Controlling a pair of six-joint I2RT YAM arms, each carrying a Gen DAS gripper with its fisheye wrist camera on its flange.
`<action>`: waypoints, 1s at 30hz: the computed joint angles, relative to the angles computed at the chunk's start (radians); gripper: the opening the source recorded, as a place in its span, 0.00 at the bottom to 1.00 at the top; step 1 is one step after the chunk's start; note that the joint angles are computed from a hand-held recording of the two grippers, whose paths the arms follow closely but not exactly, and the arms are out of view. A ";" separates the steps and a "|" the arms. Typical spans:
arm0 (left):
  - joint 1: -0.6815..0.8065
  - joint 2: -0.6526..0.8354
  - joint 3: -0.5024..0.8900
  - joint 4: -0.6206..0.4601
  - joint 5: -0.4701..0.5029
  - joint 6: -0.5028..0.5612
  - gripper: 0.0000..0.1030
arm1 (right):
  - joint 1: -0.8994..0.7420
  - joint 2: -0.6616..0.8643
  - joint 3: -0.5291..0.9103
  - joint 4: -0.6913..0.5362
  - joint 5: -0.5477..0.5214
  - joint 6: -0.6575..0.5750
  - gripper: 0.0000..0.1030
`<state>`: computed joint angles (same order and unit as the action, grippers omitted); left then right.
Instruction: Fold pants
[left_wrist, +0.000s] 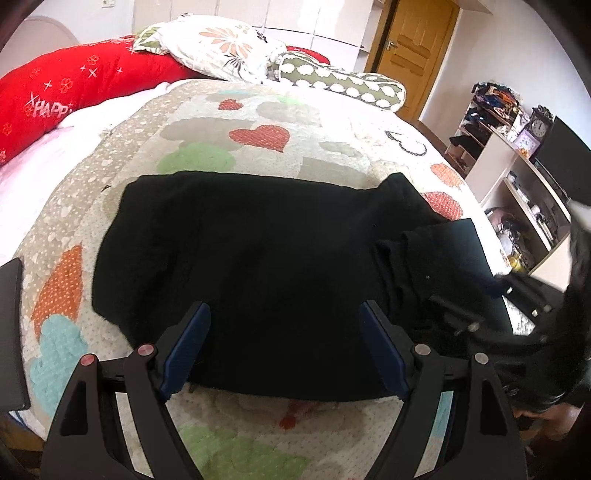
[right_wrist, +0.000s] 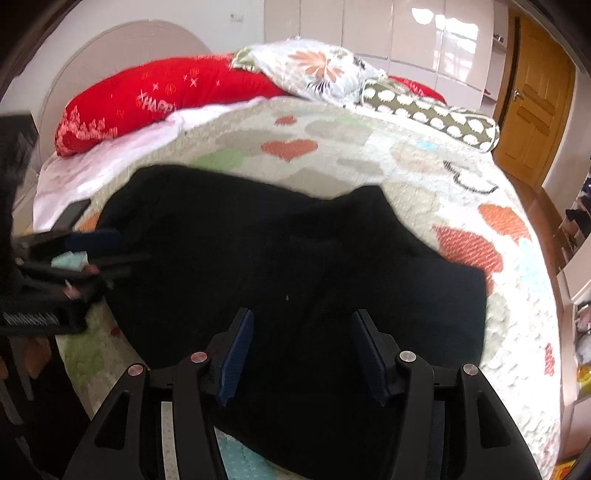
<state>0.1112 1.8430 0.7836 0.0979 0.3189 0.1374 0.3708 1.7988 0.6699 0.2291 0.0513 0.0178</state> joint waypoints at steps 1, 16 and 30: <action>0.010 -0.004 -0.002 -0.003 0.008 0.001 0.80 | 0.001 0.006 -0.001 0.008 -0.002 0.003 0.56; 0.316 0.072 0.046 -0.037 0.165 -0.124 0.82 | 0.045 0.240 0.522 -0.227 -0.240 -0.058 0.72; 0.264 0.216 0.088 0.148 0.168 -0.235 1.00 | 0.154 0.790 1.341 -0.672 -0.329 -0.131 0.57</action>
